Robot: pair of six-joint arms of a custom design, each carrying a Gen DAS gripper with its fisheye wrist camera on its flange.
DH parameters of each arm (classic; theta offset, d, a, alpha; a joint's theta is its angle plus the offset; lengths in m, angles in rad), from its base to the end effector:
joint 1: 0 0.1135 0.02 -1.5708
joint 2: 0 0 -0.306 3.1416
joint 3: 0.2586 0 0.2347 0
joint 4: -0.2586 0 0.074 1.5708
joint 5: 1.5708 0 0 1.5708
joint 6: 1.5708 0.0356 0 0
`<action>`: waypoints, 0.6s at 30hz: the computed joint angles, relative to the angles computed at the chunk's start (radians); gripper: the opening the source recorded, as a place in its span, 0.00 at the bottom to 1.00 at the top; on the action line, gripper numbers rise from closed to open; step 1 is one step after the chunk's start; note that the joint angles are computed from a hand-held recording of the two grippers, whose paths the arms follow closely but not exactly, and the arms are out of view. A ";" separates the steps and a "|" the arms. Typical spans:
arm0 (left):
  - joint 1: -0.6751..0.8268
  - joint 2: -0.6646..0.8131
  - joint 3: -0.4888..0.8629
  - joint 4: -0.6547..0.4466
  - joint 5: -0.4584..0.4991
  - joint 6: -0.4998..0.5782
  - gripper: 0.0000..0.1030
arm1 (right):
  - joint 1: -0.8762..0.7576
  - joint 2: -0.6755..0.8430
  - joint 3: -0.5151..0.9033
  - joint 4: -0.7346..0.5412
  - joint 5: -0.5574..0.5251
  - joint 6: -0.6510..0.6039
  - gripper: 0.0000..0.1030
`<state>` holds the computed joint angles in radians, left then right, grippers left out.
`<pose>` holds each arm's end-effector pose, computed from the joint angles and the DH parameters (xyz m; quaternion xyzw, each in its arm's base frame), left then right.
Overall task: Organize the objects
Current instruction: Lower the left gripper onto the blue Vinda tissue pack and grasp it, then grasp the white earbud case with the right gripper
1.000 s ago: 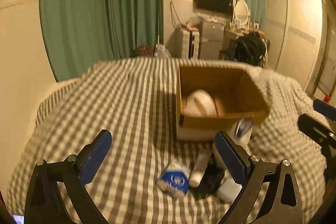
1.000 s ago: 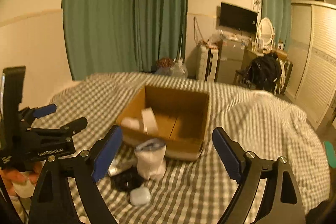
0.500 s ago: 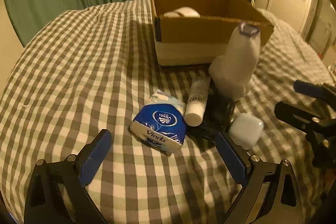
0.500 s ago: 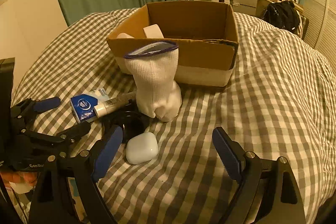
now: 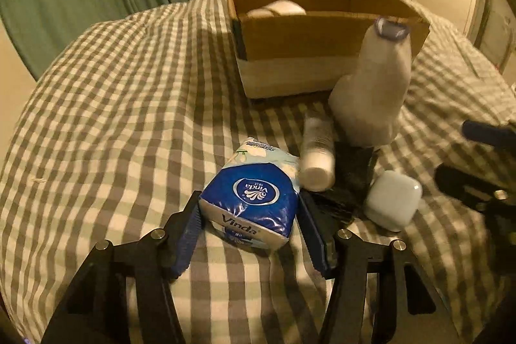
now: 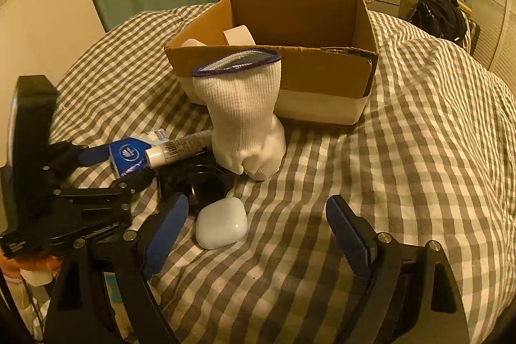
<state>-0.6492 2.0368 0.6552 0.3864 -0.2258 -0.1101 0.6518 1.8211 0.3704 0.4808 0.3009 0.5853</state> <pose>0.2583 -0.1861 0.0841 0.2229 0.9269 -0.0042 0.3020 0.2001 0.1394 0.1028 0.0129 0.9454 0.0530 0.3214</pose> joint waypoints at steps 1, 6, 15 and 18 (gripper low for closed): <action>0.004 -0.017 -0.016 0.009 0.006 -0.001 0.57 | 0.003 0.002 0.002 -0.002 0.004 -0.001 0.85; 0.003 -0.095 -0.082 0.032 -0.009 -0.006 0.57 | 0.011 0.049 0.052 -0.048 -0.016 -0.028 0.85; 0.080 -0.092 -0.086 0.053 0.078 0.010 0.57 | -0.001 0.213 0.216 -0.166 -0.097 -0.103 0.77; 0.091 -0.088 -0.092 0.060 0.100 0.004 0.57 | -0.020 0.234 0.238 -0.183 -0.130 -0.110 0.71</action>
